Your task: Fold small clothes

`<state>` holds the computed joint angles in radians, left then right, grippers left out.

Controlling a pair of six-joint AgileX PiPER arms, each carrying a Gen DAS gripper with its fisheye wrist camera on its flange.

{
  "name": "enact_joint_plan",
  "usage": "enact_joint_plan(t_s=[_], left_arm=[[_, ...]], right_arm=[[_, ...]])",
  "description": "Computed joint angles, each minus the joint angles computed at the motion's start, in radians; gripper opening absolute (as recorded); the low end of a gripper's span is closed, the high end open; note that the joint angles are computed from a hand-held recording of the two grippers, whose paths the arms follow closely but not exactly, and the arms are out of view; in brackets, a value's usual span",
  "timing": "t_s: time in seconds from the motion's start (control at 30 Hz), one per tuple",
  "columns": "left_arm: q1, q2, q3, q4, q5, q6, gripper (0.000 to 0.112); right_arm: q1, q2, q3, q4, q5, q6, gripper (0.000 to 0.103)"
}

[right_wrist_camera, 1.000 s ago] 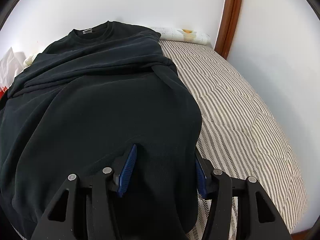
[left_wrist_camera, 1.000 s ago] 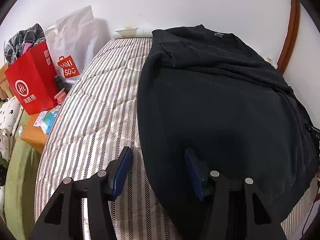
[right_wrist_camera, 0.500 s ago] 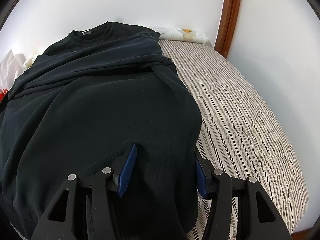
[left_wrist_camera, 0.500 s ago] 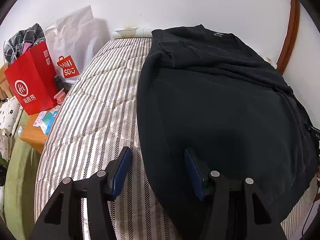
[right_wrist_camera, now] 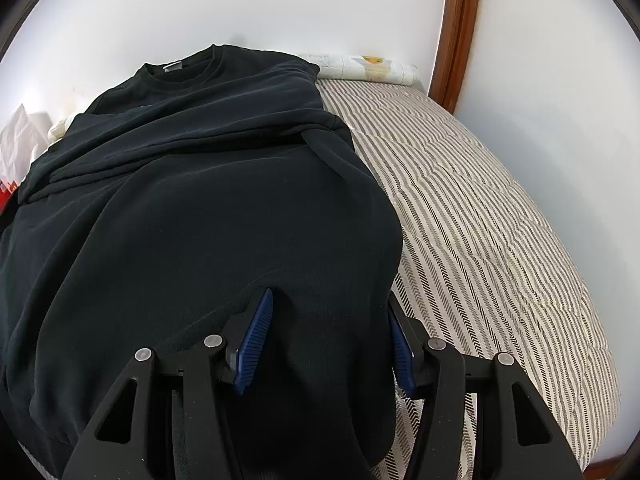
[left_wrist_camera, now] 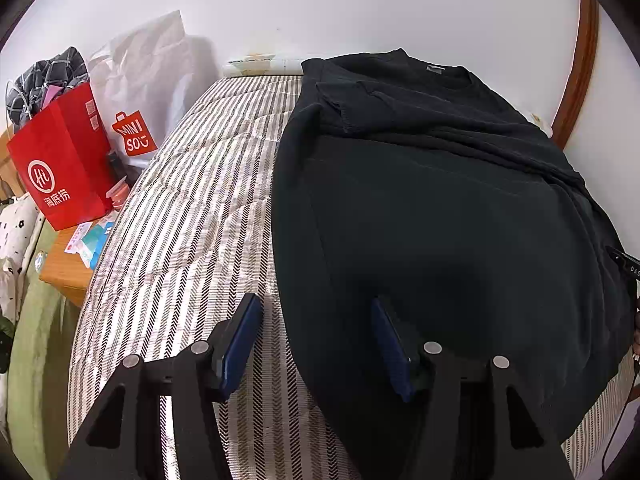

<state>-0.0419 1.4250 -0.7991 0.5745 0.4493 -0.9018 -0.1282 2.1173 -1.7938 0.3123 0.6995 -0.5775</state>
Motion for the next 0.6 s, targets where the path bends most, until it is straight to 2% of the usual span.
enact_joint_plan(t_s=[0.6], left_arm=[[-0.002,0.003,-0.002,0.003,0.001,-0.004,0.056]], right_arm=[[-0.004,0.003,-0.003,0.011,0.005,-0.006,0.054]])
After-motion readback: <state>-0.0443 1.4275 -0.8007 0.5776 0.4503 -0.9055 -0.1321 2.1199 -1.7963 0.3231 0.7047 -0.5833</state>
